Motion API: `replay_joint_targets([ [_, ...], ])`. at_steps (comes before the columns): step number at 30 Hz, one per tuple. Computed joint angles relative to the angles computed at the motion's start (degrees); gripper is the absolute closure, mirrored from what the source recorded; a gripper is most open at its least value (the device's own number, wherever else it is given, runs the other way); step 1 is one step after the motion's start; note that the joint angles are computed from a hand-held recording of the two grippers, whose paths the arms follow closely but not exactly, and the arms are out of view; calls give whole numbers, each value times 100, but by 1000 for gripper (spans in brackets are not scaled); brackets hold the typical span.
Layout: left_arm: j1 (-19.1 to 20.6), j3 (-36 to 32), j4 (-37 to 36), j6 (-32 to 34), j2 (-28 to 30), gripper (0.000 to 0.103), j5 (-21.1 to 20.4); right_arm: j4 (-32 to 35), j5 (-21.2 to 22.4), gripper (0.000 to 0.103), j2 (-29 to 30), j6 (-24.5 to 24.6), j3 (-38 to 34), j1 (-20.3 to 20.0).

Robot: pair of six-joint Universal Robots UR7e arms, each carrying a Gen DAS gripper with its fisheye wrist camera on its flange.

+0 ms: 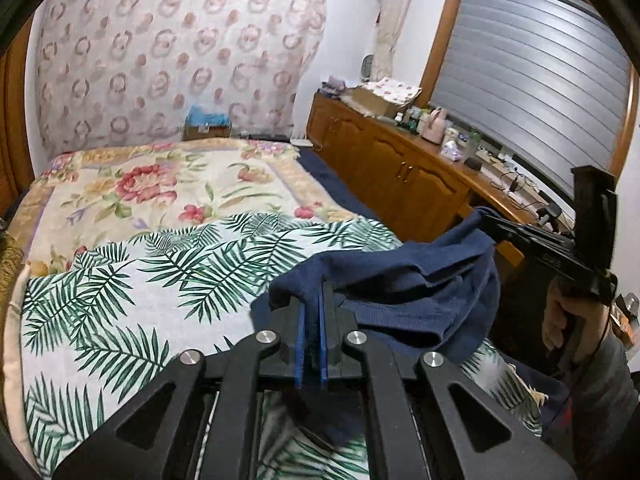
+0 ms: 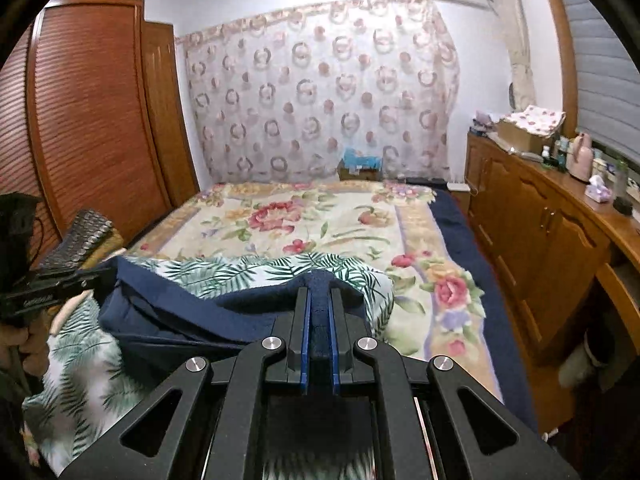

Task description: Fold small clothes

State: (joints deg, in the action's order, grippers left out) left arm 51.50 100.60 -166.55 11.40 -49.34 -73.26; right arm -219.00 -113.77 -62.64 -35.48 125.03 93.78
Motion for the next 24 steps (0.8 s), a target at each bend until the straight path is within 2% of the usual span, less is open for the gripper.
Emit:
replay_joint_targets([
  [3, 65, -158, 123, 17, 84, 94, 12, 581, -205, 96, 220, -16, -570, -63],
  [5, 58, -157, -69, 116, 101, 73, 94, 846, -261, 96, 320, 10, -819, -120],
  [7, 51, -113, -326, 313, 92, 58, 137, 1021, -335, 96, 423, 16, -1087, -140],
  [9, 77, -128, -230, 363, 50, 53, 86, 1047, -280, 94, 459, 66, -1160, -185],
  [10, 96, -130, -107, 351, 23, 44, 64, 1111, -386, 90, 450, 137, -1226, -86],
  [11, 111, -121, -34, 356, 6, 36, 29, 965, -488, 81, 452, 123, -1190, -43],
  [12, 124, -91, 63, 377, -16, 34, -5, 784, -543, 71, 428, 79, -1100, 3],
  [13, 129, -40, 118, 404, -37, 34, -5, 571, -536, 67, 405, 22, -1003, 42],
  [15, 116, 32, 294, 466, -60, 34, 53, 251, -448, 52, 307, -26, -837, 68],
  [17, 90, 74, 378, 525, -46, 34, 106, 77, -378, 50, 143, -29, -613, 77],
  [19, 62, 45, 496, 592, 29, 34, 189, 185, -259, 50, -47, -10, -363, 54],
  [24, 30, -283, 819, 622, 377, 34, 296, 1297, -252, 49, -155, 111, -344, -2],
])
